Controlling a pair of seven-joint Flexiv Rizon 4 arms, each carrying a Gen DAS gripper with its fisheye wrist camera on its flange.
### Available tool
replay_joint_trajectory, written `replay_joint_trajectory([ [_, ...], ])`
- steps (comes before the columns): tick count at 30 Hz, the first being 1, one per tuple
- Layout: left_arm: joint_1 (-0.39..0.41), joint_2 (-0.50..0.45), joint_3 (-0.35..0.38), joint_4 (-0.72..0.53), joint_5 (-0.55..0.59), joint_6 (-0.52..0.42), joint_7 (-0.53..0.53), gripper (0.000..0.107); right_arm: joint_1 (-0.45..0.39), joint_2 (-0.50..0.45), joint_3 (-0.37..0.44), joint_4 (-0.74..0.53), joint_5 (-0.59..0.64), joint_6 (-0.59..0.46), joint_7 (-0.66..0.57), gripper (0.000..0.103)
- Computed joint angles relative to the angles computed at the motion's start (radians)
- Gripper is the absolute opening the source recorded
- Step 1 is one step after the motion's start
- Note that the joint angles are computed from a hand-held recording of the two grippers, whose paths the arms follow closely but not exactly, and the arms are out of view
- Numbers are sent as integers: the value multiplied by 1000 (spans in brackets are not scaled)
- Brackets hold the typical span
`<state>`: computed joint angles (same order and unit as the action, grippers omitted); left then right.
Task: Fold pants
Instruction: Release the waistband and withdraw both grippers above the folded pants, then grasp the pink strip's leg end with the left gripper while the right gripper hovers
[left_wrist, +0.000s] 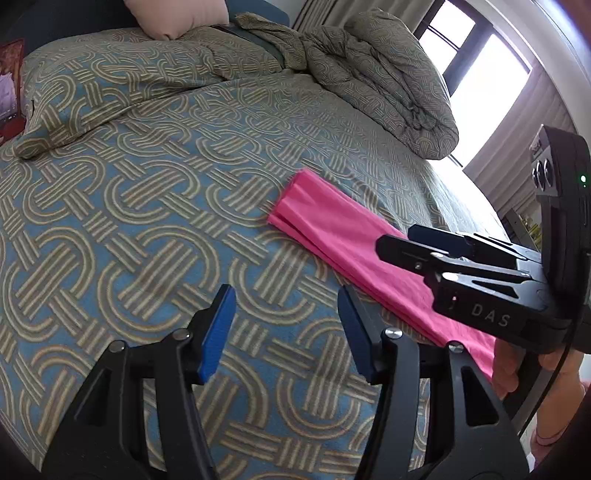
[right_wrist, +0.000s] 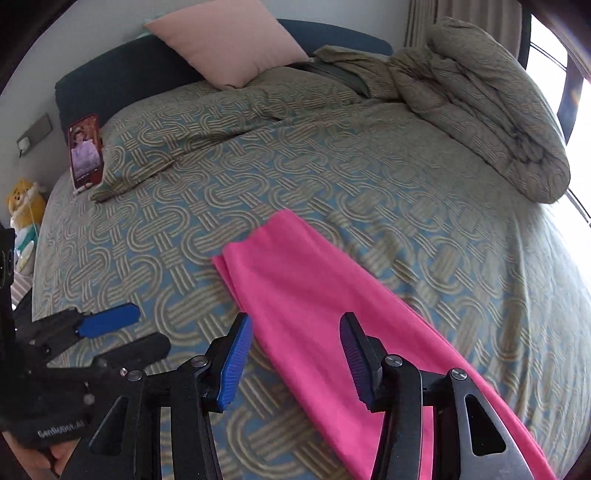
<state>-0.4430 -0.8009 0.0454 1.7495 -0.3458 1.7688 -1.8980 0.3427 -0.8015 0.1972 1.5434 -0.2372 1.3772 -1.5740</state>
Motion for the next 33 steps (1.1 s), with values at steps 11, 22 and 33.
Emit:
replay_joint_trajectory([
  [11,34,13,-20,51,-5,44,-3,59,131,-127,-94,-139,-116,-46,-62,29],
  [22,95,9,-85,52,16,55,6,59,-17,-175,135,-254,37,-137,-155,4],
  [33,211,-10,-226,17,77,39,33,59,-36,-146,154,-299,234,-240,-212,28],
])
